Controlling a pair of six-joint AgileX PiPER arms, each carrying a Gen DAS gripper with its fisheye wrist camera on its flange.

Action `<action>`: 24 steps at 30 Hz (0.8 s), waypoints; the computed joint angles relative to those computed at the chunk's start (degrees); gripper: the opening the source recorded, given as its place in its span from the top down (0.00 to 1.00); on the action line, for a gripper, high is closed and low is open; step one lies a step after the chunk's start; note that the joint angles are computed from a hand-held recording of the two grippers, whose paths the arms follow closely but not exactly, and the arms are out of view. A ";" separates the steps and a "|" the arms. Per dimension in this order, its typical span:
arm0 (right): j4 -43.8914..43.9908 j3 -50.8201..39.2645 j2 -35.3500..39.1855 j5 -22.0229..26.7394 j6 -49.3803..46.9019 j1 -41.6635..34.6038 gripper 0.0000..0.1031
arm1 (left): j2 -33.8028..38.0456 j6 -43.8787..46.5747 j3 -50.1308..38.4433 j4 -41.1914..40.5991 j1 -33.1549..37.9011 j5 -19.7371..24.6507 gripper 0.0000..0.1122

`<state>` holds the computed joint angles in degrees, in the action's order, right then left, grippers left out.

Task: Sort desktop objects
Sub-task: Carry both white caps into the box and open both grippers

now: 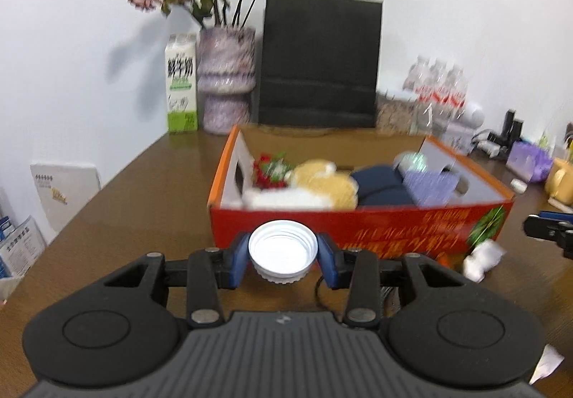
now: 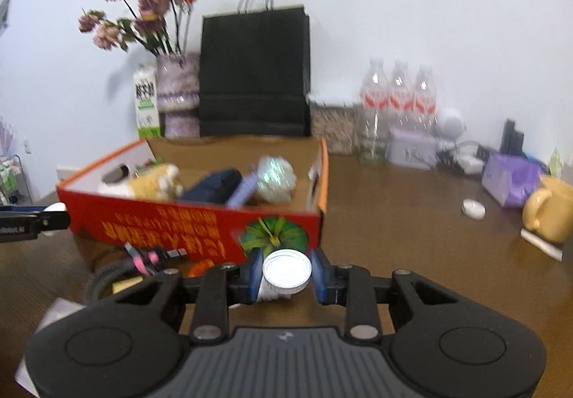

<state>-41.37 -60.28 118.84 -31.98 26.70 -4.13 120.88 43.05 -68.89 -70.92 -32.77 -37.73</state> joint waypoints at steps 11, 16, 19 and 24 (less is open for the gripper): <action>-3.23 -7.91 -1.93 1.58 5.77 3.14 0.73 | 0.05 7.31 -11.03 -1.54 1.32 4.87 0.63; -5.14 -16.01 1.68 5.51 10.27 5.19 0.73 | 5.00 13.99 -20.09 -6.93 2.81 5.08 0.63; -6.26 -21.83 5.48 8.46 13.24 6.37 0.73 | 8.61 17.99 -25.61 -11.76 4.03 5.60 0.63; -14.82 -29.68 12.27 9.91 23.36 6.06 0.73 | 13.53 21.90 -30.64 -14.23 5.07 8.12 0.63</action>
<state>-56.18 -89.96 131.11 -22.06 50.06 1.93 134.41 64.95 -99.53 -85.15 -27.69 -29.61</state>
